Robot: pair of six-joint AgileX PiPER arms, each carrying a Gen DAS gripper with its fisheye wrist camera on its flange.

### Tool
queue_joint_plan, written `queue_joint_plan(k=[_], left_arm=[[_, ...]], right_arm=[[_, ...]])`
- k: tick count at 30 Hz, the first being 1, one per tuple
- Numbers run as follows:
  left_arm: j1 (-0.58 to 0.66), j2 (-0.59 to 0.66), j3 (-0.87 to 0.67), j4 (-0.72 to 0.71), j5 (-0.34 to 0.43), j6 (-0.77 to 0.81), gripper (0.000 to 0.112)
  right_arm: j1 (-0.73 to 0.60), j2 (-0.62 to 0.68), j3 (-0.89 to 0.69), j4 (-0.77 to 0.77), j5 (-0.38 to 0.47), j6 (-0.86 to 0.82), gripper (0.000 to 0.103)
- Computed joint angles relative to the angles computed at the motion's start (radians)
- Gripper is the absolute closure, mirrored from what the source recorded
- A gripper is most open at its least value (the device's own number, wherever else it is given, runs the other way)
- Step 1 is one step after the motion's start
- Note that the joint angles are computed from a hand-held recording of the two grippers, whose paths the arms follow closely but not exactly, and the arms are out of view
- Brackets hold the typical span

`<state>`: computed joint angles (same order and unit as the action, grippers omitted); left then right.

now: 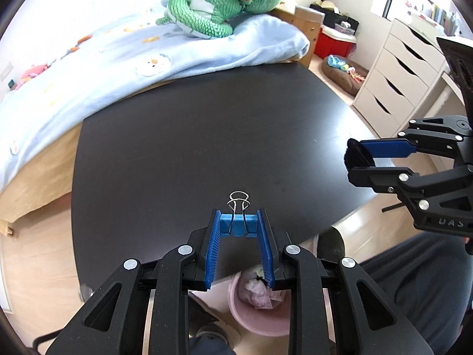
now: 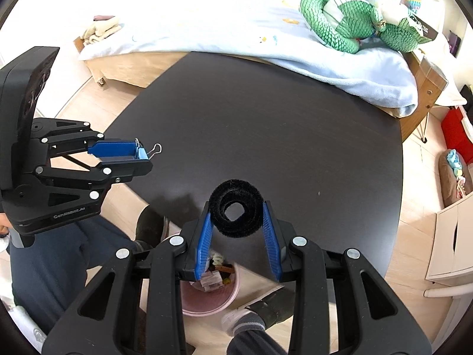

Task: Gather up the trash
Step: 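Carry both items over the wastebasket and open the right gripper to drop the hair tie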

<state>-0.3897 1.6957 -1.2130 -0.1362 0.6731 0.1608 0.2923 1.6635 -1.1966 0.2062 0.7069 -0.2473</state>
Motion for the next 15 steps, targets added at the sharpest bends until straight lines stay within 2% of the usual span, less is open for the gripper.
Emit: queue_joint_plan(k=[5, 15], left_arm=[[-0.007, -0.131, 0.127, -0.023, -0.029, 0.009, 0.087], [0.005, -0.346, 0.362, -0.095, -0.072, 0.038, 0.087]], right_arm=[[0.041, -0.124, 0.134, -0.004, -0.035, 0.031, 0.07], [0.191, -0.268, 0.295, -0.054, -0.067, 0.176, 0.07]])
